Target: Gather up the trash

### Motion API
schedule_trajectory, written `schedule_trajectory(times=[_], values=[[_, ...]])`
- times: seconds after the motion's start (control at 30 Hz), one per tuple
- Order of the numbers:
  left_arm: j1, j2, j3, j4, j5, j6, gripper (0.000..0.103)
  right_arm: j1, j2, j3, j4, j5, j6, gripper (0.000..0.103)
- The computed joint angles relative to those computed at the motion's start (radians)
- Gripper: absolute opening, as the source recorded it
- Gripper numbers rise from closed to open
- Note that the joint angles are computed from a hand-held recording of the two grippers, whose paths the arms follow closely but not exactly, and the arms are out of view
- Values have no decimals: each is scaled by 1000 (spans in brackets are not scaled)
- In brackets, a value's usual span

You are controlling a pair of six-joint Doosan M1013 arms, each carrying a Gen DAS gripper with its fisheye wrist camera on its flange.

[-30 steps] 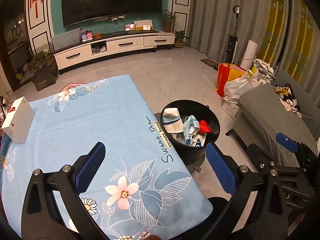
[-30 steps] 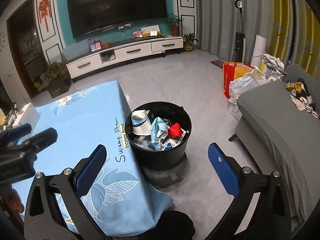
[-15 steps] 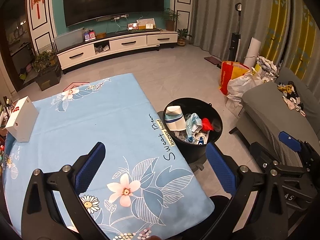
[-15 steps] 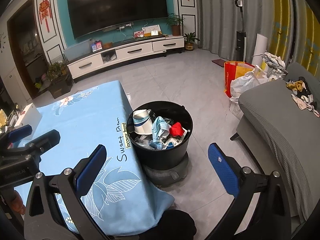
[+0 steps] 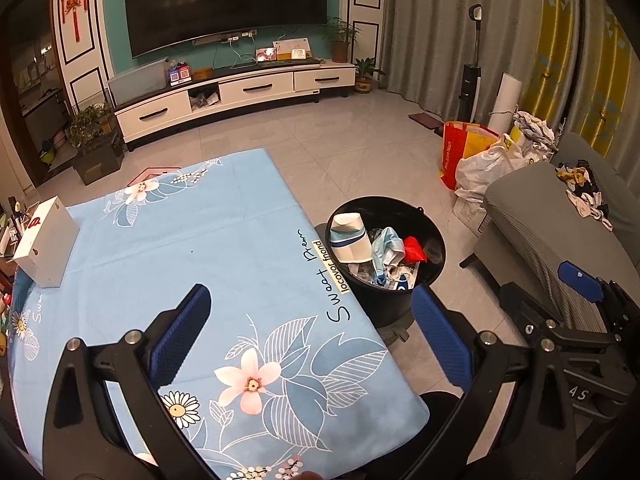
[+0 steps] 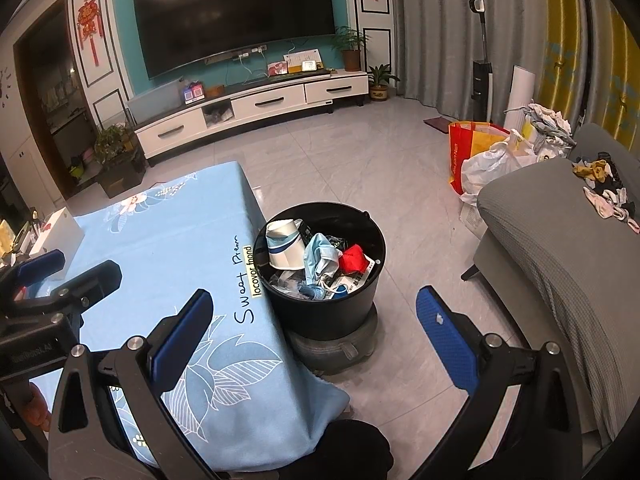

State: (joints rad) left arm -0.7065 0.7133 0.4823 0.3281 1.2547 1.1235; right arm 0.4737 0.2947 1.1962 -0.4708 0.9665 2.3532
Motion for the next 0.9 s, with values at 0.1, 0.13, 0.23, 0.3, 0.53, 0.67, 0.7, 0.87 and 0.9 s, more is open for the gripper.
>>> schedule_trajectory(times=[0.1,0.13,0.23,0.3,0.53,0.67,0.7,0.87,0.9], values=[[-1,2,-2,3,2,-2,100,0,0,0,0,-3,3,99],[0,3,-3,1,2,-1,100,0,1,-1,3,-2,1,99],[-1,6,-5,2,5,1,100,0,0,0,0,0,3,99],[-1,6,-6,3,5,3,100,2,0,0,-2,3,5,100],[0,7,-8,1,7,0,100,1,-1,2,-8,4,11,99],[0,7,-6,3,4,-4,100,2,-1,2,-7,4,11,99],[1,6,-4,3,3,-6,100,0,-1,3,-5,4,10,99],[2,1,7,8,-4,-7,100,-3,-3,6,-1,6,7,99],[1,2,4,9,-1,-7,100,-2,-2,5,-1,7,6,99]])
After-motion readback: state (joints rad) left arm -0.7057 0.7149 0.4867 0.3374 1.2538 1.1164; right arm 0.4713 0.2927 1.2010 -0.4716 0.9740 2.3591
